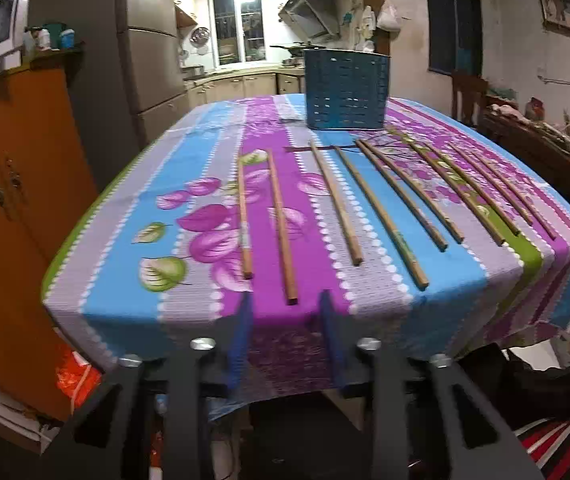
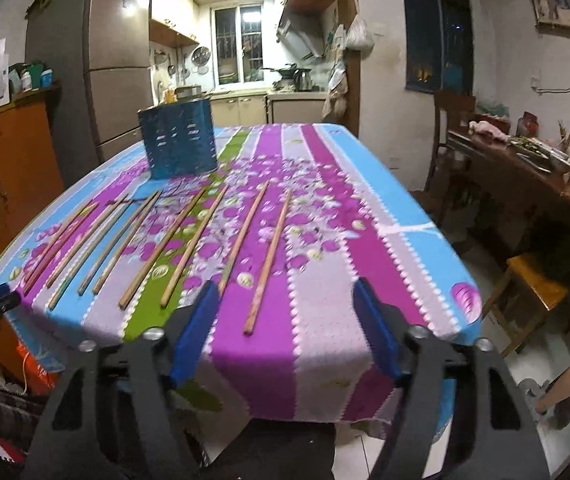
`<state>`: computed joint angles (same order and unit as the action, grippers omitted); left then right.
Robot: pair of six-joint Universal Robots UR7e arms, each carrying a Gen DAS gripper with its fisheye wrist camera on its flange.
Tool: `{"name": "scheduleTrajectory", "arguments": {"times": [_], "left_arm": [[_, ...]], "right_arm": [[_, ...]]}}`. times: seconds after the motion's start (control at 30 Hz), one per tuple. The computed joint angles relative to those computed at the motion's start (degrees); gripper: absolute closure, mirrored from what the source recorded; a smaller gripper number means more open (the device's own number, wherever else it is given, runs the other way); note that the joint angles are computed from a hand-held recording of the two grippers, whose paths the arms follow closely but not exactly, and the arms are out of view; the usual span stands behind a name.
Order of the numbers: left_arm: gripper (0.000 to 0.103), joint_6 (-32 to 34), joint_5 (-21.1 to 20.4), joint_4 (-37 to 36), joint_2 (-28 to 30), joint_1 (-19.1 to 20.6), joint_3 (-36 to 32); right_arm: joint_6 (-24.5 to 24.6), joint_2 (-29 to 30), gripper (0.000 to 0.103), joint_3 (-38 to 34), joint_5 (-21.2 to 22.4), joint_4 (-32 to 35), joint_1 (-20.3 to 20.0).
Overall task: Organize utensils
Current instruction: 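Lower the left gripper and close it on a wooden chopstick while the right gripper grasps another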
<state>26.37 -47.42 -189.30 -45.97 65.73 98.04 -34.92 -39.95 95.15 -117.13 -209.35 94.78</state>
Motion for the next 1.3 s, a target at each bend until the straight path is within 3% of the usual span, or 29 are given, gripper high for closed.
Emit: {"name": "scheduleTrajectory", "arguments": {"times": [0.07, 0.13, 0.6, 0.8, 0.9, 1.3], "left_arm": [[0.084, -0.3, -0.9, 0.7, 0.5, 0.3, -0.7], [0.085, 1.1, -1.5, -1.0, 1.5, 0.6, -1.4], [0.085, 3.5, -1.9, -3.3, 4.2, 0.9, -4.4], [0.085, 3.2, -3.9, -4.2, 4.3, 1.4, -4.6], [0.092, 3.5, -4.3, -5.6, 4.7, 1.5, -4.5], [0.093, 3.8, -4.8, -7.7, 4.9, 1.6, -4.0]], "right_arm": [[0.0, 0.1, 0.057, 0.2, 0.2, 0.7, 0.0], [-0.2, 0.4, 0.064, 0.3, 0.6, 1.2, -0.1], [-4.7, 3.3, 0.068, -2.4, 1.1, 3.7, 0.9], [-4.5, 4.1, 0.083, -4.0, 2.3, 6.6, 0.9], [-6.3, 5.0, 0.084, -5.0, 3.9, 7.9, 1.3], [-5.5, 10.0, 0.084, -10.1, 3.7, 8.8, 1.4]]}}
